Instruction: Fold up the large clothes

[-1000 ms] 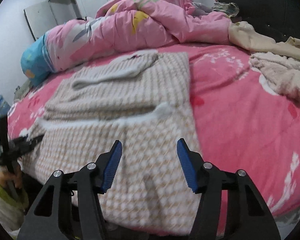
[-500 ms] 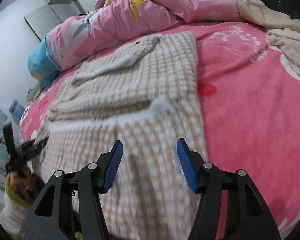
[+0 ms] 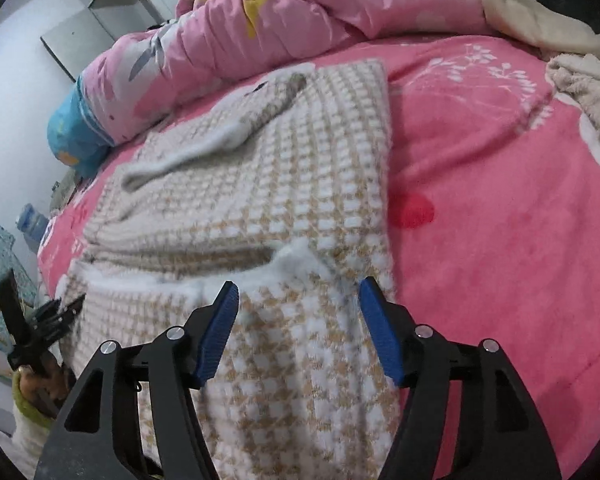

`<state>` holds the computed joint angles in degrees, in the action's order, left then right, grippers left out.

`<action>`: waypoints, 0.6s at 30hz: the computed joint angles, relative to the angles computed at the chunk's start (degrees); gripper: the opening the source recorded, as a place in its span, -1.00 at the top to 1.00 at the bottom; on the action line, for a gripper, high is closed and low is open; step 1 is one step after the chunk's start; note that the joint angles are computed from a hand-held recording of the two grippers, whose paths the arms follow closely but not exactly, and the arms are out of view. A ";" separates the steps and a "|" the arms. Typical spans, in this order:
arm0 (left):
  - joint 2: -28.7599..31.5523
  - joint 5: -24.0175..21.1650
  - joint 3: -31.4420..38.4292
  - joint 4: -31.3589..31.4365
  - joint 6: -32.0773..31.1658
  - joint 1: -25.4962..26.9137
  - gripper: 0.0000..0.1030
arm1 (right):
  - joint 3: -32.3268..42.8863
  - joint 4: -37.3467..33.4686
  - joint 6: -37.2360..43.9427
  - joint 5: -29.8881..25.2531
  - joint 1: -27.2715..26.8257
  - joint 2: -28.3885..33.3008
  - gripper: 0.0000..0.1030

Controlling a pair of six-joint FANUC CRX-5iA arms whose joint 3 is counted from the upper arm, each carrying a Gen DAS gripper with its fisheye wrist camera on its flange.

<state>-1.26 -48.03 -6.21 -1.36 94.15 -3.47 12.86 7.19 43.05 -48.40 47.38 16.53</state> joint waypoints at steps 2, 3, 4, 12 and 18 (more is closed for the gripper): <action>0.02 -0.12 0.10 -0.25 0.24 -0.10 0.17 | -1.22 -1.03 0.61 -1.26 0.56 -1.73 -0.20; 0.02 -0.13 0.10 -0.27 0.15 -0.06 0.17 | -1.68 -1.49 0.82 -1.63 0.69 -2.31 -0.20; 0.03 -0.11 0.10 -0.26 0.18 -0.07 0.17 | -2.19 -2.58 1.45 -2.40 0.81 -3.31 -0.20; 0.02 -0.16 0.17 -0.42 0.62 -0.20 0.17 | 0.45 -11.85 8.64 -3.33 -1.67 -3.45 -0.19; 0.06 -0.15 0.19 -0.19 0.32 -0.13 0.17 | 3.67 -12.86 9.23 -2.59 -3.14 0.48 -0.06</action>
